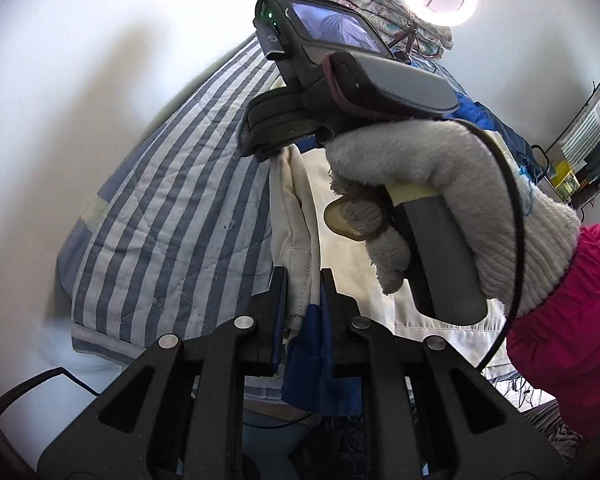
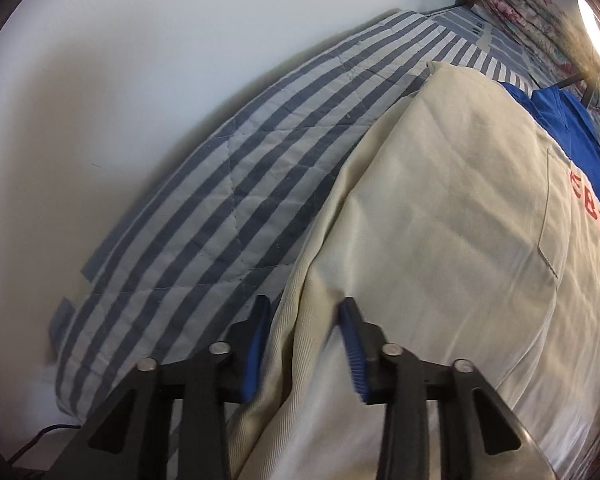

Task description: Fold large clothes

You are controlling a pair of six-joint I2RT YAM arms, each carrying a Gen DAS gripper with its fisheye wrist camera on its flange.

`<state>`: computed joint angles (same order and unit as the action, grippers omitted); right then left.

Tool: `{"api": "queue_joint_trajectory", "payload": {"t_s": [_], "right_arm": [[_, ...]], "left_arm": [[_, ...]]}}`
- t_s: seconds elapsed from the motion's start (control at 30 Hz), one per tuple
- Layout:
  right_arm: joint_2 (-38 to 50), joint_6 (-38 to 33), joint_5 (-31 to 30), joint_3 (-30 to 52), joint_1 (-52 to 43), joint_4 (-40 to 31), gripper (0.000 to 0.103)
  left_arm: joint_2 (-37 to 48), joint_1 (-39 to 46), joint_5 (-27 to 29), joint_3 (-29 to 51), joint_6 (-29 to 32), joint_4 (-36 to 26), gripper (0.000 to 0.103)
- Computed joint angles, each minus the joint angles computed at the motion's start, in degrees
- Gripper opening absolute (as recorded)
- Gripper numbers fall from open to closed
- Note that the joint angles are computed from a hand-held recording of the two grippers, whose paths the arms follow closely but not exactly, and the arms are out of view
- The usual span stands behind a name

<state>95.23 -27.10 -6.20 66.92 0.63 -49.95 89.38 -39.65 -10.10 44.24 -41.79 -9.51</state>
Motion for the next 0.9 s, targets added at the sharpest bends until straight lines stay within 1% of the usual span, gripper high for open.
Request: {"api": "queue_joint_trajectory", "payload": {"t_s": [0.03, 0.07, 0.1, 0.13, 0.2, 0.3, 0.4, 0.53, 0.63, 0.73, 0.83, 0.9], "right_arm": [[0.11, -0.28, -0.28, 0.2, -0.66, 0.1, 0.017], [0.45, -0.47, -1.06, 0.72, -1.38, -0.1, 0.014], [0.56, -1.04, -2.59, 1.49, -2.82, -1.07, 0.007], [0.76, -1.88, -4.94, 2.67, -4.91, -2.83, 0.004], [3.32, -2.69, -10.09, 6.0, -8.31, -5.3, 0.002], [5.41, -5.41, -17.17, 10.01, -13.99, -9.74, 0.001], [8.19, -8.7, -24.05, 14.95, -20.55, -15.82, 0.001], [13.63, -13.9, -31.82, 22.48, -29.39, -25.46, 0.001], [17.01, -18.07, -34.98, 26.68, -34.85, -30.26, 0.001], [19.93, -20.72, -36.85, 29.41, -39.65, -33.77, 0.001], [21.6, -23.46, -37.42, 30.29, -44.09, -36.22, 0.001], [23.4, -23.26, -37.49, 31.78, -45.26, -36.26, 0.001]], "left_arm": [[0.21, -0.35, -0.21, 0.6, -0.03, -0.36, 0.013], [0.45, -0.97, -0.66, 1.33, 0.03, -0.81, 0.013], [0.68, -1.6, -1.11, 2.05, 0.2, -1.2, 0.013], [0.98, -2.2, -1.54, 2.84, 0.55, -1.57, 0.013], [0.99, -3.08, -2.37, 3.67, 1.54, -2.16, 0.013], [2.35, -6.43, -4.88, 6.9, 2.81, -4.01, 0.013], [4.51, -9.72, -6.98, 10.83, 3.97, -5.9, 0.013], [6.62, -11.96, -7.27, 14.48, 5.36, -7.09, 0.013], [8.49, -13.47, -7.15, 17.12, 6.01, -7.75, 0.013], [10.91, -14.98, -7.12, 20.33, 6.72, -8.88, 0.013], [13.54, -16.02, -6.63, 23.0, 7.75, -9.51, 0.013], [15.27, -17.16, -6.48, 25.07, 8.09, -10.63, 0.013]]}}
